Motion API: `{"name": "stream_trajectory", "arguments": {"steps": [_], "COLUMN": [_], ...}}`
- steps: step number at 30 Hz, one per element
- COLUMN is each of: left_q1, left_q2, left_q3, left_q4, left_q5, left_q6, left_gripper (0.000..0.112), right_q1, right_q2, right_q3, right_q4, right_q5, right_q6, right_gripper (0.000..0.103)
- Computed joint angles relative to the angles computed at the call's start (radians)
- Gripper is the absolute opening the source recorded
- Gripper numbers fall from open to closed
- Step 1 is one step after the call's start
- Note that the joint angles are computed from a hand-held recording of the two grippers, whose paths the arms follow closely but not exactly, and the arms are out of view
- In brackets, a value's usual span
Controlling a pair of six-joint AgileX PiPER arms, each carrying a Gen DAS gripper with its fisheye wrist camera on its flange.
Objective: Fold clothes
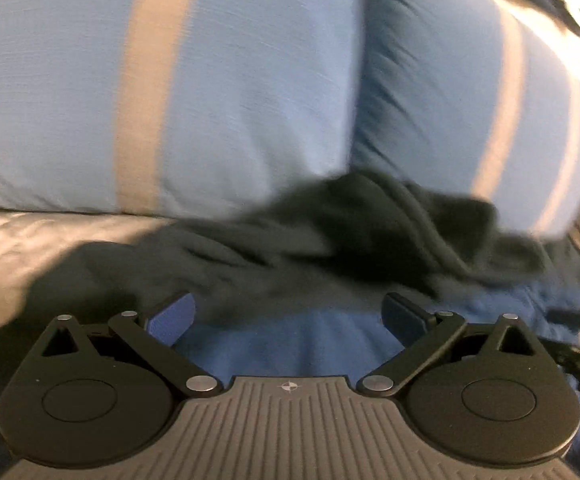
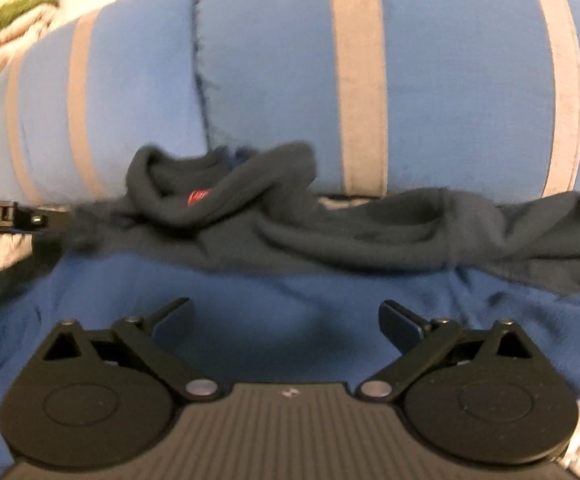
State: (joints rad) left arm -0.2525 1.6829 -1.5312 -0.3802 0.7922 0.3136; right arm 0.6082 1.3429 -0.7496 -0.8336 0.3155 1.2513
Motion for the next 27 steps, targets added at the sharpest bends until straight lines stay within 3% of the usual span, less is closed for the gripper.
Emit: {"name": "stream_trajectory", "arguments": {"steps": [2, 3, 5, 8, 11, 13, 15, 19, 20, 23, 25, 27], "left_q1": [-0.056, -0.088, -0.147, -0.211, -0.236, -0.241, -0.269, -0.34, -0.366, -0.402, -0.384, -0.351], "left_q2": [0.017, 0.033, 0.097, 0.206, 0.303, 0.398, 0.513, 0.635, 0.637, 0.581, 0.547, 0.523], "left_q3": [-0.001, -0.012, -0.062, -0.158, -0.248, -0.38, -0.568, -0.761, -0.753, -0.599, -0.555, -0.572], "left_q4": [0.012, 0.026, 0.047, 0.069, 0.119, 0.174, 0.321, 0.567, 0.643, 0.787, 0.72, 0.577], "left_q5": [-0.012, -0.017, -0.032, -0.07, -0.167, -0.131, -0.04, 0.041, 0.041, -0.063, -0.083, -0.024], "left_q6": [-0.014, -0.033, -0.075, -0.167, -0.359, -0.472, -0.598, -0.798, -0.856, -0.914, -0.839, -0.69], "left_gripper": [0.084, 0.08, 0.079, 0.074, 0.066, 0.064, 0.061, 0.065, 0.068, 0.069, 0.07, 0.072], "right_q1": [0.08, 0.117, 0.158, 0.185, 0.177, 0.159, 0.131, 0.131, 0.136, 0.153, 0.173, 0.193], "right_q2": [-0.006, -0.008, -0.008, 0.024, -0.005, -0.027, -0.007, 0.0, 0.004, 0.01, 0.007, 0.01], "right_q3": [-0.01, -0.016, -0.02, -0.019, 0.009, 0.025, 0.019, 0.02, 0.018, 0.022, 0.032, 0.041], "right_q4": [0.029, 0.062, 0.131, 0.141, 0.164, 0.184, 0.21, 0.241, 0.241, 0.216, 0.162, 0.104], "right_q5": [0.128, 0.195, 0.248, 0.241, 0.229, 0.213, 0.175, 0.162, 0.165, 0.173, 0.187, 0.195], "right_q6": [0.049, 0.058, 0.033, 0.028, 0.009, 0.003, -0.009, -0.048, -0.052, -0.035, 0.025, 0.094], "right_gripper": [0.1, 0.1, 0.101, 0.101, 0.102, 0.102, 0.102, 0.103, 0.103, 0.103, 0.103, 0.103]}}
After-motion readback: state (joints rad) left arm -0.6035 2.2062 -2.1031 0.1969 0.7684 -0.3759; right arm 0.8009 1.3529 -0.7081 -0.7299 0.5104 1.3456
